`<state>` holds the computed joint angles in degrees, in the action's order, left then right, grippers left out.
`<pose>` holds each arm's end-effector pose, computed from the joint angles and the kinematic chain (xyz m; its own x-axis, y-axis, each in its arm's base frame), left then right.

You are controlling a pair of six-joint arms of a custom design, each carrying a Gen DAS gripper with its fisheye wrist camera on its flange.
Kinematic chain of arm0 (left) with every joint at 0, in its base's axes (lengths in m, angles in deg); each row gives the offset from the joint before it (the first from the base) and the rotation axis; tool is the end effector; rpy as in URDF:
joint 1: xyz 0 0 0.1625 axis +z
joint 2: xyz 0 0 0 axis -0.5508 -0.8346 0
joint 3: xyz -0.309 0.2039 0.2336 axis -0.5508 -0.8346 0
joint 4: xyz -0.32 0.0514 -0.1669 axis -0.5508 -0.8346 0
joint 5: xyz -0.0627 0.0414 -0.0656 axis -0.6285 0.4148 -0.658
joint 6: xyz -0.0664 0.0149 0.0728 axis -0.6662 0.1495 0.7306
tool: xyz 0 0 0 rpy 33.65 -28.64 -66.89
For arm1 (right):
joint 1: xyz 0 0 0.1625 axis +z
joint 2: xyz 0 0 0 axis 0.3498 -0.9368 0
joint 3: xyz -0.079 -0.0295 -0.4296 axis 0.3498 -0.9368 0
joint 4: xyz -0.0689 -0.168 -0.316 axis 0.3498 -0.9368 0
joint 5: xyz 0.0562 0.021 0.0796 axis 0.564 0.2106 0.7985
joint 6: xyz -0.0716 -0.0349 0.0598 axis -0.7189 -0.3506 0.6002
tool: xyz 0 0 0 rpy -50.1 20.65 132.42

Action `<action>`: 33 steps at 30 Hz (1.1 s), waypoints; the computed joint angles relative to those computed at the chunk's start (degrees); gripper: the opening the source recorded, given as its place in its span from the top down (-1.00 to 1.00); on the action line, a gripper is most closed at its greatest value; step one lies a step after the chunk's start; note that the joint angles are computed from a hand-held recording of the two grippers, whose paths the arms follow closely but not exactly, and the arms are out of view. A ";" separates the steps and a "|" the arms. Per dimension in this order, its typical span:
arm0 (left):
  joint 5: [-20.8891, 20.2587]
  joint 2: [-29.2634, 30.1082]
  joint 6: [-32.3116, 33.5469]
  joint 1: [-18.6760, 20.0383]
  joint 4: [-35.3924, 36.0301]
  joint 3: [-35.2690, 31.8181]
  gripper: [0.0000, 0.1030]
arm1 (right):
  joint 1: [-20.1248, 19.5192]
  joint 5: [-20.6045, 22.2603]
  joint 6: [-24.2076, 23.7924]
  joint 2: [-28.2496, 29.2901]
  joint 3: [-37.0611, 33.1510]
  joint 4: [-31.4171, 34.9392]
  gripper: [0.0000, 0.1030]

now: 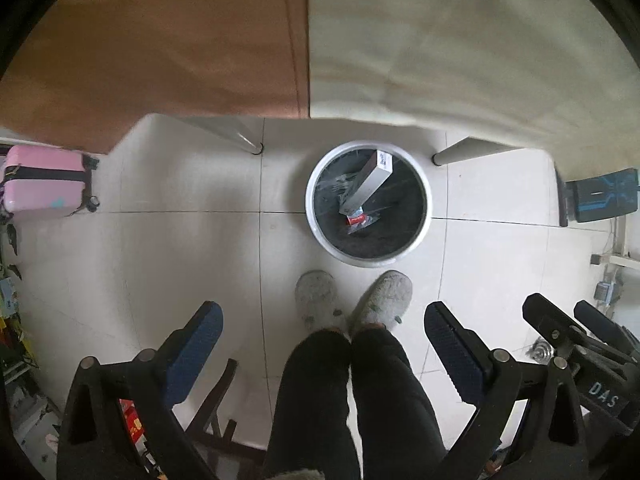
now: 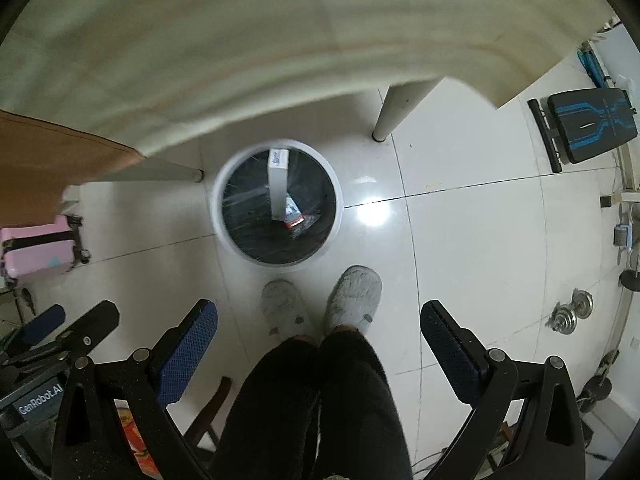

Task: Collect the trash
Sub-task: 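Move both tools back over the table toward the black lid and striped medicine box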

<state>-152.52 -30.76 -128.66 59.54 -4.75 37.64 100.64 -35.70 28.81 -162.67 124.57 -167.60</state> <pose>-0.3604 -0.3511 0.2126 -0.7126 0.0462 -0.7001 -0.0264 0.9954 0.0925 0.2709 -0.2910 0.3038 -0.7105 0.3080 0.6327 0.2763 0.9490 -0.1517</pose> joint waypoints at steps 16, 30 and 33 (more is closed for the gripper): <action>17.96 11.50 -7.74 -3.34 30.51 -38.37 -1.00 | 7.37 -6.97 -15.97 22.98 -58.49 41.77 -0.99; 11.19 20.07 -25.72 2.74 42.09 -50.81 -1.00 | -0.63 -21.25 -65.06 36.39 -64.32 46.84 -0.99; 10.54 20.53 -27.64 3.19 42.57 -51.58 -1.00 | -2.92 -14.23 -62.39 39.23 -72.69 50.36 -0.81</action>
